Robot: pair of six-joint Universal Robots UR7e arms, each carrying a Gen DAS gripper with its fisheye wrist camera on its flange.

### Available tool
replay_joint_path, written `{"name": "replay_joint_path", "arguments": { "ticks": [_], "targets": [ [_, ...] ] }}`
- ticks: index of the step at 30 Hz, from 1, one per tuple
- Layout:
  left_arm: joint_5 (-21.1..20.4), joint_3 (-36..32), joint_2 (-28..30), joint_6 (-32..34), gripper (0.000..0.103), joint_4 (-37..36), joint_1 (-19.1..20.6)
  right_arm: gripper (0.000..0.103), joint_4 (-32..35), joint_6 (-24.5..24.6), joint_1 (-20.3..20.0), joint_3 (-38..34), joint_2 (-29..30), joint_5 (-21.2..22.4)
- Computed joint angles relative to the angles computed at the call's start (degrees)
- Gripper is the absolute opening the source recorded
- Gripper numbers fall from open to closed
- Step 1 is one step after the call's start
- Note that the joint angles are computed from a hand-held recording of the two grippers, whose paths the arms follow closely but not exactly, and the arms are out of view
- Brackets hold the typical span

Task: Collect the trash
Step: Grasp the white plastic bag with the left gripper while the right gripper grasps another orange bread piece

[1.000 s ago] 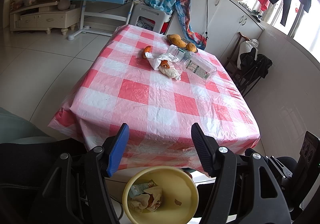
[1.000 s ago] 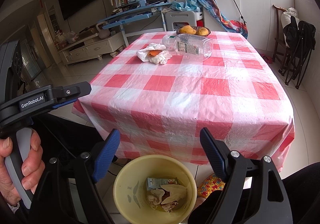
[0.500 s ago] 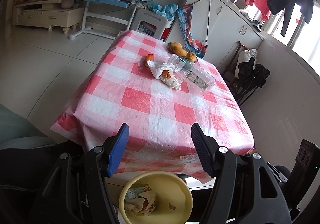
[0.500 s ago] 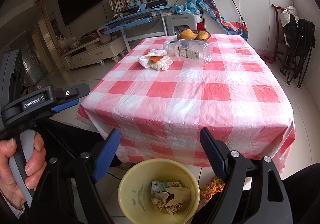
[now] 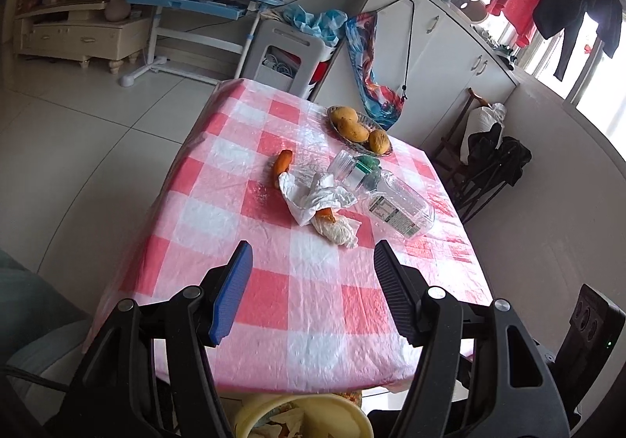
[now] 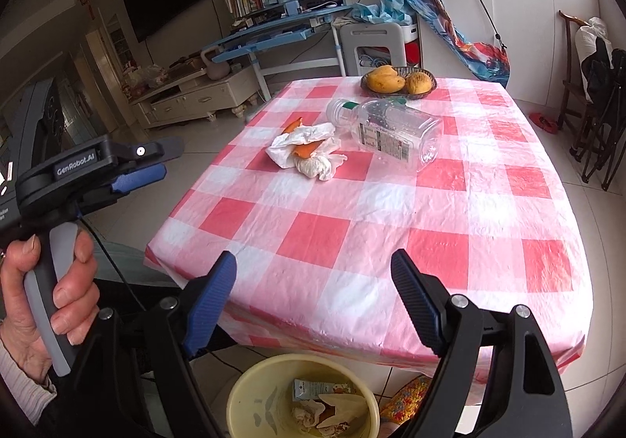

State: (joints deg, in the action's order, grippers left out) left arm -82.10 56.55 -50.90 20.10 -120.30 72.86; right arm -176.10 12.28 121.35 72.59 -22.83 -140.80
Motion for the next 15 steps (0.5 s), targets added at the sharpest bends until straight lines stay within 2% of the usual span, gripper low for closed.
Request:
{"name": "replay_joint_path", "arguments": {
  "ticks": [2,5,9,11,12,14,15],
  "targets": [
    [1.5,-4.7,4.0,1.7,0.062,3.9,-0.6,0.078,-0.8,1.3,-0.8,0.7,-0.3,1.4],
    [6.0,-8.6,9.1,3.9,0.062,4.7,-1.7,0.078,-1.7,4.2,-1.8,2.0,-0.7,3.8],
    [9.2,-15.5,15.8,2.6,0.062,7.9,-2.1,0.078,-3.1,4.7,-2.3,2.3,-0.6,5.7],
    [9.2,-19.5,18.6,0.5,0.062,9.5,-1.7,0.078,-3.6,5.4,-2.6,2.8,-0.7,6.7],
    [8.4,-22.1,20.2,-1.5,0.059,10.8,-1.4,0.078,-3.8,5.8,-2.8,3.1,-0.8,7.4],
    [6.6,-28.5,23.5,-4.5,0.043,15.3,-0.7,0.078,-3.9,6.3,-2.9,3.3,-0.9,8.2],
    [5.7,-31.7,25.1,-5.6,0.029,17.3,-0.3,0.078,-4.1,6.3,-3.0,3.4,-0.9,8.5]
  ]
}}
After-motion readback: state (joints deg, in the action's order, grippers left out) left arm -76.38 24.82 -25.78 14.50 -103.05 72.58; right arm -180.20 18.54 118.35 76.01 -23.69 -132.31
